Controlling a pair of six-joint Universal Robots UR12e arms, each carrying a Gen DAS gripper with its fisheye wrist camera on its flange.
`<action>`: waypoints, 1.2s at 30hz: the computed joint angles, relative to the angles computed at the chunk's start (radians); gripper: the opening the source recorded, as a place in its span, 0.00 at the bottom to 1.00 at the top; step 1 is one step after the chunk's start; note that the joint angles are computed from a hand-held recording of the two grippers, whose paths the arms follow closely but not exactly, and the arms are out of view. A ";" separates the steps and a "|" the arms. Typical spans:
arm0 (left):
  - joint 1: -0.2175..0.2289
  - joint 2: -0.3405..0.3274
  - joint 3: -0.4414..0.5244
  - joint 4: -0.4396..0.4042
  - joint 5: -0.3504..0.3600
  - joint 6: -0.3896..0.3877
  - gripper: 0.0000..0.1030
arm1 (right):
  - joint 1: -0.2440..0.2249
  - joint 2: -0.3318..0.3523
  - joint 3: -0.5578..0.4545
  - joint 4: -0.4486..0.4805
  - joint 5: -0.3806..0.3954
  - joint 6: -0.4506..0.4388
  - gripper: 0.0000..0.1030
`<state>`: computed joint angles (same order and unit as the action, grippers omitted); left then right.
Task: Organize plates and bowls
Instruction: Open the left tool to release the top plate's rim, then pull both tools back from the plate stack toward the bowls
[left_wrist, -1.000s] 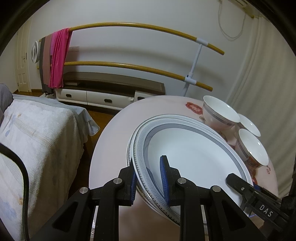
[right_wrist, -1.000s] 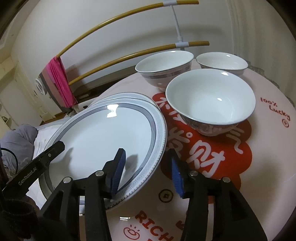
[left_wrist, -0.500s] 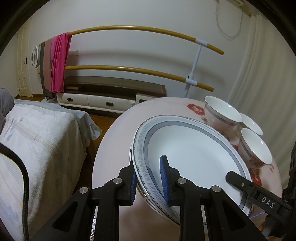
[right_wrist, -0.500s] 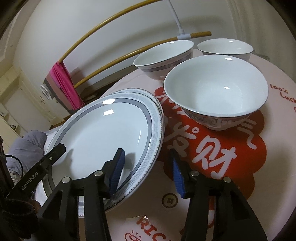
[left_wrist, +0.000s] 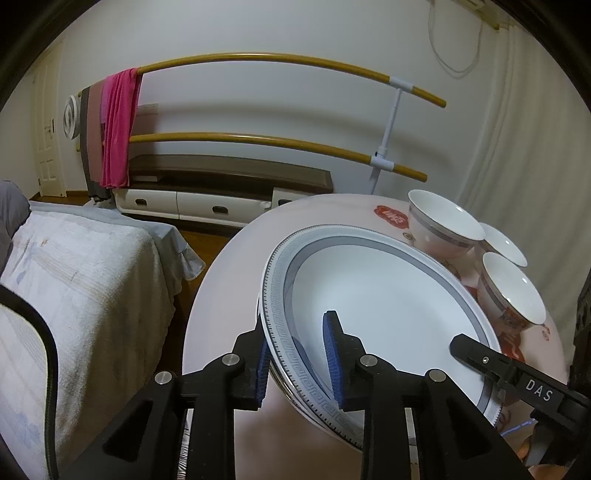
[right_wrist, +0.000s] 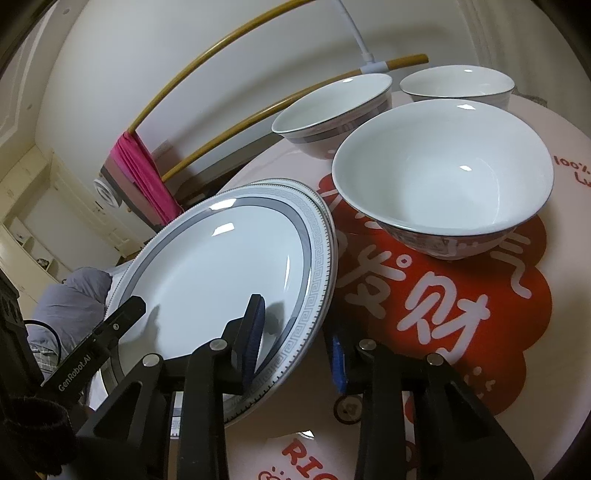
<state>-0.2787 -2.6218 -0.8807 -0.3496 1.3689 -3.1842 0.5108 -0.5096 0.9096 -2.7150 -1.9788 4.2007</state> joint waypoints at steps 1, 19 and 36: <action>0.000 0.000 0.001 -0.001 0.000 0.001 0.25 | 0.000 0.000 0.000 0.001 0.000 0.002 0.31; 0.000 -0.002 0.019 -0.060 0.016 -0.008 0.45 | -0.005 -0.004 0.022 -0.050 0.027 0.005 0.29; -0.017 0.015 -0.002 -0.044 0.057 0.011 0.68 | 0.000 -0.011 0.016 -0.012 0.010 -0.011 0.34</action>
